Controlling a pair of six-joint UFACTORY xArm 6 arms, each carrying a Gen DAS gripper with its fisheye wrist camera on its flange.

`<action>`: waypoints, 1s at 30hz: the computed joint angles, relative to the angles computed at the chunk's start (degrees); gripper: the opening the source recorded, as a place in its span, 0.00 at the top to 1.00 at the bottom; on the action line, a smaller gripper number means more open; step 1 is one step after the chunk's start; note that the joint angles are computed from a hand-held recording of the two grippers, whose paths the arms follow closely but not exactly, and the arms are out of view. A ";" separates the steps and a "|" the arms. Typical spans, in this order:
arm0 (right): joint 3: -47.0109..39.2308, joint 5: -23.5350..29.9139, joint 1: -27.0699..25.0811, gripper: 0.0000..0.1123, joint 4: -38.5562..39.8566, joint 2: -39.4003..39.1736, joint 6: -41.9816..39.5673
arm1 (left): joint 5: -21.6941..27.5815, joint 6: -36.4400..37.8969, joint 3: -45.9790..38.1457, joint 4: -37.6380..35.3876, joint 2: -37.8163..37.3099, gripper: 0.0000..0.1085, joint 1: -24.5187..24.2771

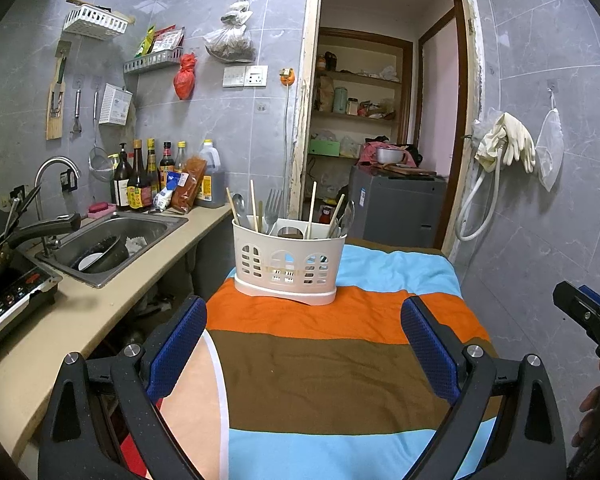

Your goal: Organize utensils

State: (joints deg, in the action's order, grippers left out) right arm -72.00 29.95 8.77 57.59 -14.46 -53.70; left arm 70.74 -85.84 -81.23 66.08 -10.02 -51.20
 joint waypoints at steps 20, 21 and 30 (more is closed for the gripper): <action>-0.10 0.06 -0.02 0.08 -0.23 0.07 0.27 | -0.10 0.01 -0.05 -0.13 0.08 0.12 0.12; -0.11 0.09 -0.03 0.08 -0.23 0.05 0.28 | -0.01 0.15 -0.22 -0.21 0.14 0.12 0.14; 0.42 -0.25 0.33 0.08 -0.71 -0.42 0.88 | -0.07 0.34 -0.46 -0.33 0.32 0.12 0.30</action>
State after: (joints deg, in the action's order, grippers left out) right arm -71.58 29.70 9.10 56.89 -14.88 -52.81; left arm 70.67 -85.50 -81.69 65.74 -9.71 -50.90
